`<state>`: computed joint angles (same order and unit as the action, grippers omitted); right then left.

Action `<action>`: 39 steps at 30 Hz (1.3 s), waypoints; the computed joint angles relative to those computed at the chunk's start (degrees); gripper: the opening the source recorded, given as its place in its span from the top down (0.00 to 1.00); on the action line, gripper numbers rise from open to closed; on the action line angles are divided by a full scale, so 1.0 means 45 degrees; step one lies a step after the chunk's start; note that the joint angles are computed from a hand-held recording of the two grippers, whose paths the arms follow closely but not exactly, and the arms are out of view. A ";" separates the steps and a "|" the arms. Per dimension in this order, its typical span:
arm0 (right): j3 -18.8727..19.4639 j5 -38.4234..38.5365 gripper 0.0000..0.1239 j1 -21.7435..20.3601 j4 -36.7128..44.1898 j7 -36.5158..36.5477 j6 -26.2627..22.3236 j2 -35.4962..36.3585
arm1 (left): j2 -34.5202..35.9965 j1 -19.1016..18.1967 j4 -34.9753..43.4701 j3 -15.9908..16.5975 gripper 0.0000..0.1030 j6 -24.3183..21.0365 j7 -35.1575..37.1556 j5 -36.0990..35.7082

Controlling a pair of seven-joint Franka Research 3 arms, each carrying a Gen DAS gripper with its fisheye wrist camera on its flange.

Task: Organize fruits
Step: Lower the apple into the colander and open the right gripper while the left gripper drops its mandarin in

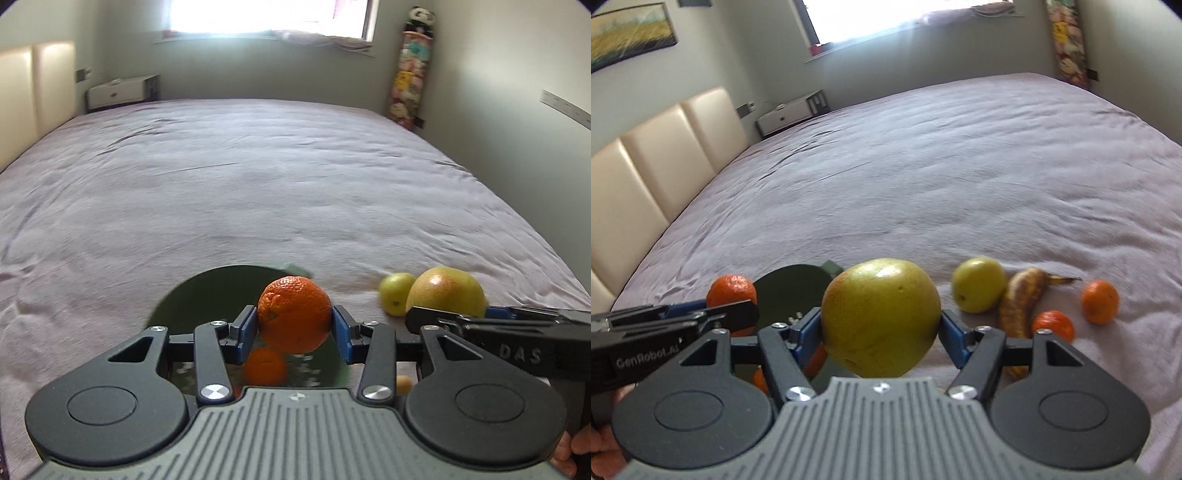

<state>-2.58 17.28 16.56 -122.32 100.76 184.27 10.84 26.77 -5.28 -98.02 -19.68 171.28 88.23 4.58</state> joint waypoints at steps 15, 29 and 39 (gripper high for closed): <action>0.1206 -0.0615 0.48 -0.0178 0.3111 -0.2841 -0.1712 0.2251 | 0.1087 0.0102 0.1547 0.0878 0.52 -0.1830 -0.0974 0.0089; 0.0076 -0.2904 0.48 0.0772 0.5745 -0.2500 -0.5587 0.3810 | 0.2475 -0.0005 0.3291 0.0952 0.52 -0.3413 -0.0358 -0.0172; -0.0149 -0.3999 0.48 0.0926 0.6457 -0.2236 -0.6178 0.4437 | 0.2967 -0.0066 0.3819 0.1006 0.52 -0.3788 -0.0150 -0.0328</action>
<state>-3.25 -0.72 20.73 -93.26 90.70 156.47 30.81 40.12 -5.58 -80.83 -15.16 154.24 87.55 3.10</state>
